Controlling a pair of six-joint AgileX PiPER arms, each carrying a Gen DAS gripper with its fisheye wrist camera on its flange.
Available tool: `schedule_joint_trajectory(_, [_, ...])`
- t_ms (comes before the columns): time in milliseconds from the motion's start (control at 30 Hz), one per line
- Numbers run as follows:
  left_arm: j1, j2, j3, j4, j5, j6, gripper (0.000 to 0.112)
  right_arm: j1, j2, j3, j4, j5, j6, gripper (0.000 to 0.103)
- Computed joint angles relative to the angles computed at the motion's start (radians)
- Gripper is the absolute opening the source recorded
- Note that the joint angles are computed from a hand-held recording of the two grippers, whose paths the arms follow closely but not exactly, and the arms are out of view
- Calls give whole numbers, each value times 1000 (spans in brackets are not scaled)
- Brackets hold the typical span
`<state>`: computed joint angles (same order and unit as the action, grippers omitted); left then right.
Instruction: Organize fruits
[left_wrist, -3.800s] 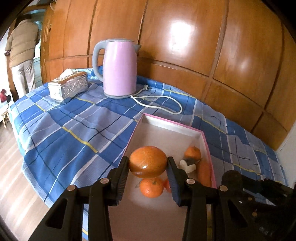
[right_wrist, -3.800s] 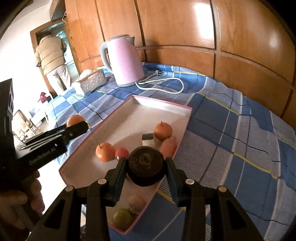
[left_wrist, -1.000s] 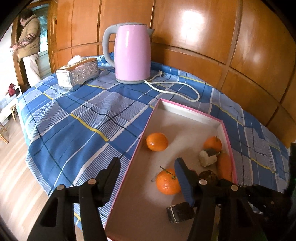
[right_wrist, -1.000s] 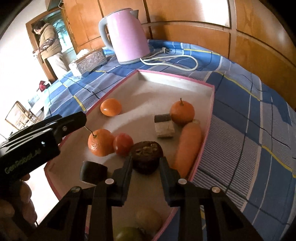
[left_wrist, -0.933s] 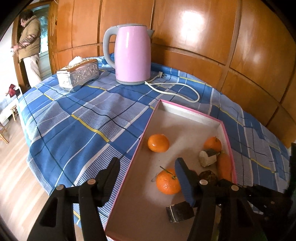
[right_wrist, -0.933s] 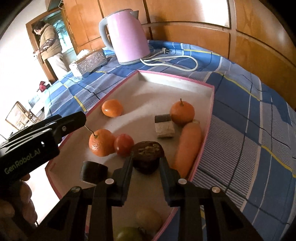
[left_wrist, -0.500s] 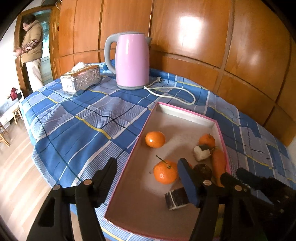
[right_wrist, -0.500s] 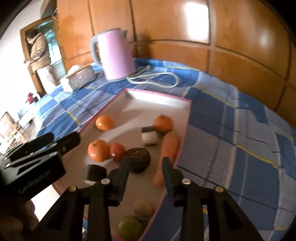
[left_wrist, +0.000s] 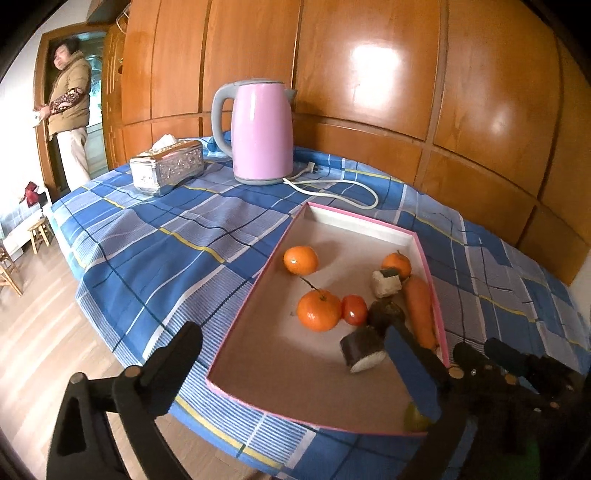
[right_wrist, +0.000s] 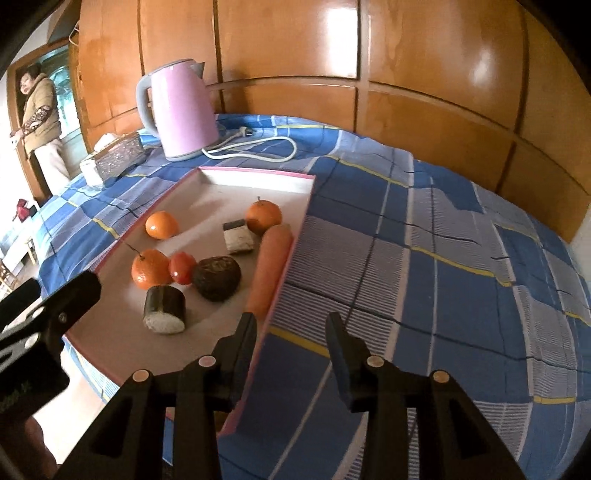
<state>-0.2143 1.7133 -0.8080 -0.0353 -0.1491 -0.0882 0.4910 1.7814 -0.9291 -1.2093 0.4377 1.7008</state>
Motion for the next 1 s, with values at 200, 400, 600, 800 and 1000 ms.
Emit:
schedule_joint_trajectory(200, [-18, 0, 2, -202, 3, 205, 103, 9, -16, 18, -24, 14, 28, 39])
schedule_joint_trajectory(400, [-26, 6, -3, -302, 4, 304, 103, 15, -11, 13, -23, 15, 21, 39])
schedule_joint_trajectory(600, [-19, 8, -2, -244, -6, 242, 103, 15, -10, 11, -19, 15, 15, 39])
schedule_joint_trajectory(800, [-17, 13, -8, -256, 0, 248, 103, 23, -8, 9, -35, 20, 26, 39])
schedule_joint_trajectory(1000, [-28, 8, 2, -320, -23, 316, 103, 25, -7, 8, -41, 23, 31, 39])
